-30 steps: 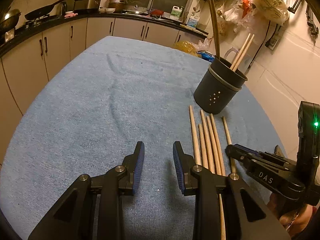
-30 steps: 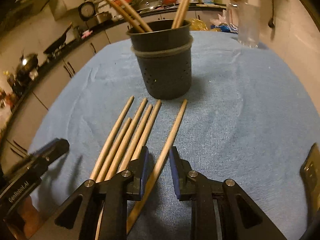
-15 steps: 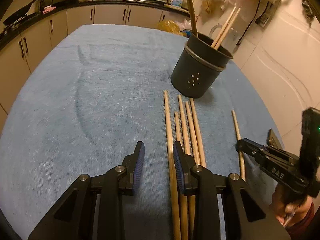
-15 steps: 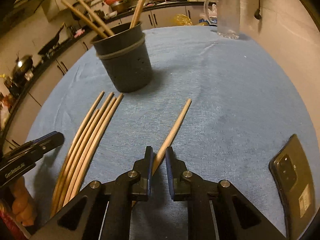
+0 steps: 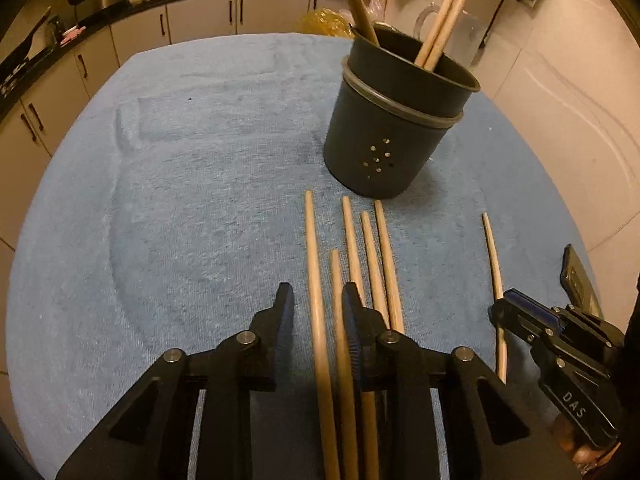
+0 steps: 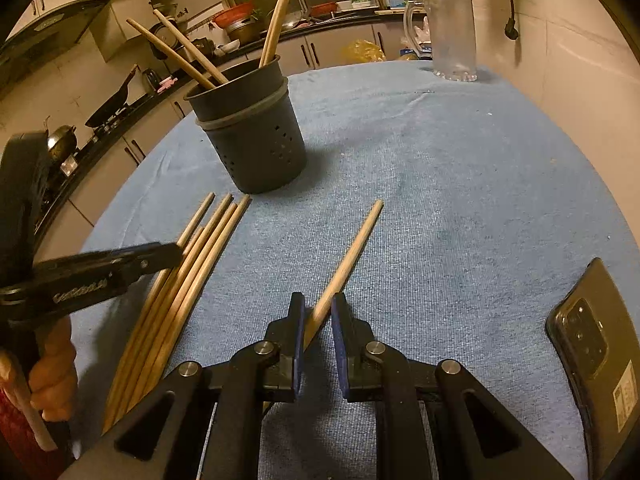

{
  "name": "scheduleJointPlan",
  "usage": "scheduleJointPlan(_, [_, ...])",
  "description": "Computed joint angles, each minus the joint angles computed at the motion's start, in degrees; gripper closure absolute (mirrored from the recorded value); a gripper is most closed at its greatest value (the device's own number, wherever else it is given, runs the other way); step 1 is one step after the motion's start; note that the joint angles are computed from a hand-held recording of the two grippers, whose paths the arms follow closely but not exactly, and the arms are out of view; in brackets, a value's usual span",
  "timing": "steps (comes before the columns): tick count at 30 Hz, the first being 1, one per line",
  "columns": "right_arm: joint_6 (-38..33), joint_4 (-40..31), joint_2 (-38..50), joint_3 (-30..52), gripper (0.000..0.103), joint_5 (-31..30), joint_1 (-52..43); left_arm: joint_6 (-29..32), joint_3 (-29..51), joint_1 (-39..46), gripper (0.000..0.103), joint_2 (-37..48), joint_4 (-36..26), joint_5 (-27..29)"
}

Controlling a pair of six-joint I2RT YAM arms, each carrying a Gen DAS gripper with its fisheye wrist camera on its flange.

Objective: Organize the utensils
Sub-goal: 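Lower the right gripper and close it on one wooden chopstick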

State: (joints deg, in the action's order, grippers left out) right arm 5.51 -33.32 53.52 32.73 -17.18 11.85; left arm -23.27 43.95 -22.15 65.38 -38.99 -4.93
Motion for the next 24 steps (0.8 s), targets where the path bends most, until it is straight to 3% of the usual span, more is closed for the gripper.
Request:
scheduleJointPlan(5, [-0.82, -0.88, 1.69, 1.05, 0.089, -2.73, -2.23, 0.85, -0.96, 0.17, 0.085, -1.15, 0.00, 0.04])
scheduleJointPlan(13, [-0.99, -1.81, 2.72, 1.84, 0.089, -3.81, -3.49, 4.07, -2.08, 5.81, 0.085, -5.49, -0.96, 6.23])
scheduleJointPlan(24, [-0.74, -2.17, 2.35, 1.87, 0.088, -2.98, -2.87, 3.94, 0.31, 3.19, 0.085, 0.04, -0.74, 0.55])
